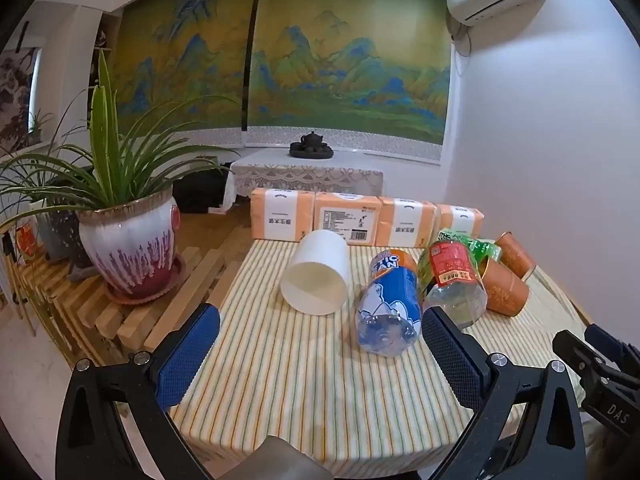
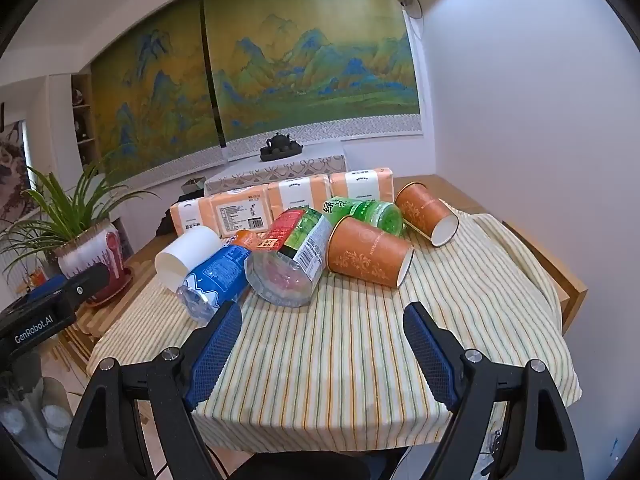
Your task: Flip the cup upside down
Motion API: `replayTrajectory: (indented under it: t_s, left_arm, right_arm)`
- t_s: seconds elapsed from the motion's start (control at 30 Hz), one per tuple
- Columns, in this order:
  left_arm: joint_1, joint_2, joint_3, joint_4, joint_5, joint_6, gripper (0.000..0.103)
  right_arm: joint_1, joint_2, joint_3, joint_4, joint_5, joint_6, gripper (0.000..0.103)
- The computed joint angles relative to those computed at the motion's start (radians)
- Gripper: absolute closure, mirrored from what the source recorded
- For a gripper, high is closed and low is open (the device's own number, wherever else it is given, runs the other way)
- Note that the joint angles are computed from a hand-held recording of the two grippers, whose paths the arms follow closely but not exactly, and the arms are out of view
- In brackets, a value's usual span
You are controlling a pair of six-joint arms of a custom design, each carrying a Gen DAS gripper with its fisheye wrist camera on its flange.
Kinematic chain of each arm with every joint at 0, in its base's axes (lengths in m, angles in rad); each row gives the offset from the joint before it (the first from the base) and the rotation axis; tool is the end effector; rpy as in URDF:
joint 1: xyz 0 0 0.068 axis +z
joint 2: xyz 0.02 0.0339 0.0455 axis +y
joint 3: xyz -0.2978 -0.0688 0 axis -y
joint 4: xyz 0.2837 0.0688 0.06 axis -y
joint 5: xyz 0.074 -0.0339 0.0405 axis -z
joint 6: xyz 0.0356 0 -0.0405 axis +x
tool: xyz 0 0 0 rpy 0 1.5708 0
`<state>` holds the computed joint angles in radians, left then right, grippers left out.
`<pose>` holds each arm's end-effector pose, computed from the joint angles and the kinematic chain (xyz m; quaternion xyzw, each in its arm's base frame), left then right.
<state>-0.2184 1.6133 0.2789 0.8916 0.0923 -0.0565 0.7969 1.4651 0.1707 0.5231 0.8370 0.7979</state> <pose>0.2495 -0.0587 0.1024 0.0928 0.8395 -0.1118 0.5236 0.1544 0.1202 0.0849 0.1586 0.8416 -0.0071 0.5163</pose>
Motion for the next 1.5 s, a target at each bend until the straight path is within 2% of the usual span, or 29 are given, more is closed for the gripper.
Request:
replayTrajectory:
  t_s: [0.23, 0.43, 0.57, 1.5]
  left_arm:
    - [-0.021, -0.011, 0.011, -0.028, -0.030, 0.025, 0.001]
    - [-0.024, 0.026, 0.027, -0.032, -0.019, 0.050, 0.001]
    - [-0.021, 0.023, 0.021, -0.019, -0.015, 0.047, 0.001]
    - [-0.015, 0.014, 0.020, -0.014, -0.023, 0.039, 0.001]
  right_arm:
    - [-0.010, 0.016, -0.004, 0.034, 0.002, -0.026, 0.023]
    - [0.017, 0.006, 0.024, -0.043, 0.029, 0.015, 0.023]
    - [-0.008, 0.021, -0.008, 0.033, 0.005, -0.005, 0.023]
    - [-0.008, 0.039, -0.010, 0.050, 0.000, -0.006, 0.023]
